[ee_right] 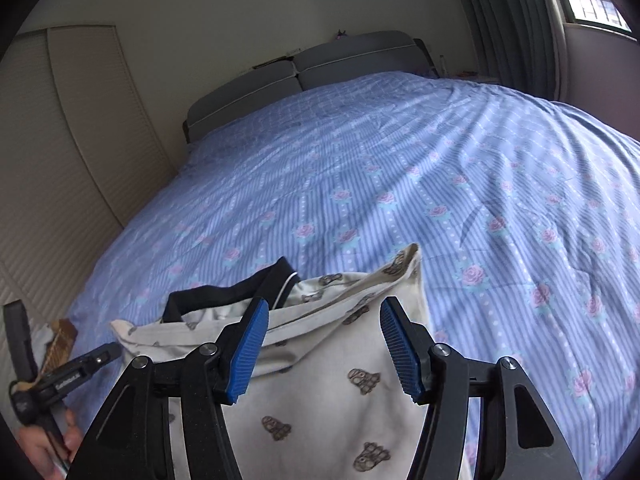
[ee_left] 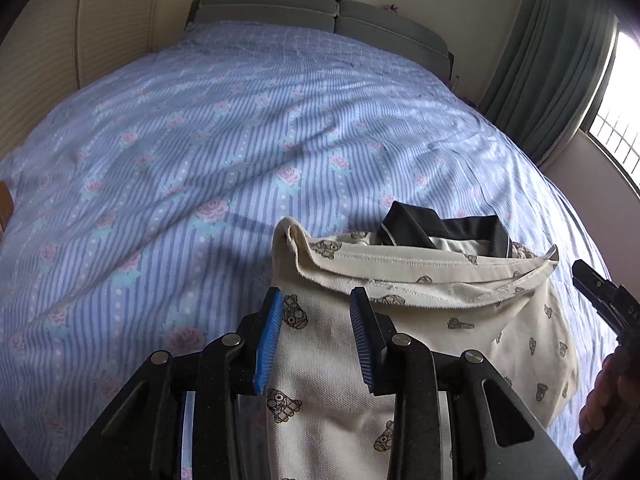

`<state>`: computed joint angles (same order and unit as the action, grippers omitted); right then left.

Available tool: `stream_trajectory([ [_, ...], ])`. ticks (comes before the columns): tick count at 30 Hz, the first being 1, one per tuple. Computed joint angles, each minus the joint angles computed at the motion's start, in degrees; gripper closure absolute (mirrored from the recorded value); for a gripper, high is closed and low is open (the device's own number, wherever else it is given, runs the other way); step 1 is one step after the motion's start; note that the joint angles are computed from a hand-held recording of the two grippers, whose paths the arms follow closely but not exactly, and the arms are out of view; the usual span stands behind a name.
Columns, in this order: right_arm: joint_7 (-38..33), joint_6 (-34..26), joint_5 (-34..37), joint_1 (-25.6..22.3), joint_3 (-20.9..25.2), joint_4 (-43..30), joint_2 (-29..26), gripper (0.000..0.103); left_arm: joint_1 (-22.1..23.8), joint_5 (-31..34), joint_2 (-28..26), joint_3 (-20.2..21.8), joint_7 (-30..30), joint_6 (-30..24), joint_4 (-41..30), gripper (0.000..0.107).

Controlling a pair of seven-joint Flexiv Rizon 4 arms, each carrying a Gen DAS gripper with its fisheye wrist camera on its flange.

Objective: Fold small clothes
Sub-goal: 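Lay the hem over the collar and open both grippers, then grasp the folded hem edge near the collar with both grippers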

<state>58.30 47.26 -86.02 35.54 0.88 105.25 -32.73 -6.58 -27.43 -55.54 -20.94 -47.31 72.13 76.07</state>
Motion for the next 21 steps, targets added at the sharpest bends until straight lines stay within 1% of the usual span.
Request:
stream_trajectory([
  [1, -0.3, 0.4, 0.2, 0.1, 0.1, -0.6, -0.6, 0.044, 0.3, -0.1, 0.1, -0.3, 0.2, -0.3, 0.4, 0.073],
  [4, -2.8, 2.6, 1.0, 0.2, 0.0, -2.7, -2.8, 0.049, 1.3, 0.0, 0.6, -2.4, 3.0, 1.3, 2.7, 0.073],
  [5, -4.4, 3.5, 1.7, 0.3, -0.1, -3.5, -3.5, 0.052, 1.8, -0.1, 0.8, -3.5, 4.2, 1.8, 3.5, 0.073],
  [8, -10.6, 5.4, 4.9, 1.0, -0.7, -6.2, -5.8, 0.052, 2.2, 0.3, 0.9, -5.6, 7.8, 2.5, 5.0, 0.073],
  [9, -12.9, 5.9, 6.2, 1.2, -0.9, -6.9, -6.4, 0.052, 1.9, 0.6, 0.8, -5.6, 8.8, 2.4, 5.0, 0.073],
  [11, -18.0, 6.7, 9.0, 1.7, -1.5, -8.7, -7.8, 0.052, 0.1, 1.3, 0.1, -3.8, 8.7, 1.0, 3.4, 0.073],
  [14, -26.1, 7.8, 14.7, 1.9, -1.8, -11.3, -9.8, 0.052, -4.0, 2.5, -1.7, 1.9, 4.7, -3.3, -1.8, 0.073],
  [16, -30.2, 7.6, 18.2, 2.1, -2.2, -12.5, -10.7, 0.052, -4.7, 2.7, -3.1, 2.5, 3.9, -4.1, -4.3, 0.073],
  [21, -33.3, 6.4, 21.9, 3.7, -5.7, -13.8, -11.1, 0.052, -7.3, 4.0, -6.7, 6.0, -0.5, -6.8, -13.7, 0.073],
])
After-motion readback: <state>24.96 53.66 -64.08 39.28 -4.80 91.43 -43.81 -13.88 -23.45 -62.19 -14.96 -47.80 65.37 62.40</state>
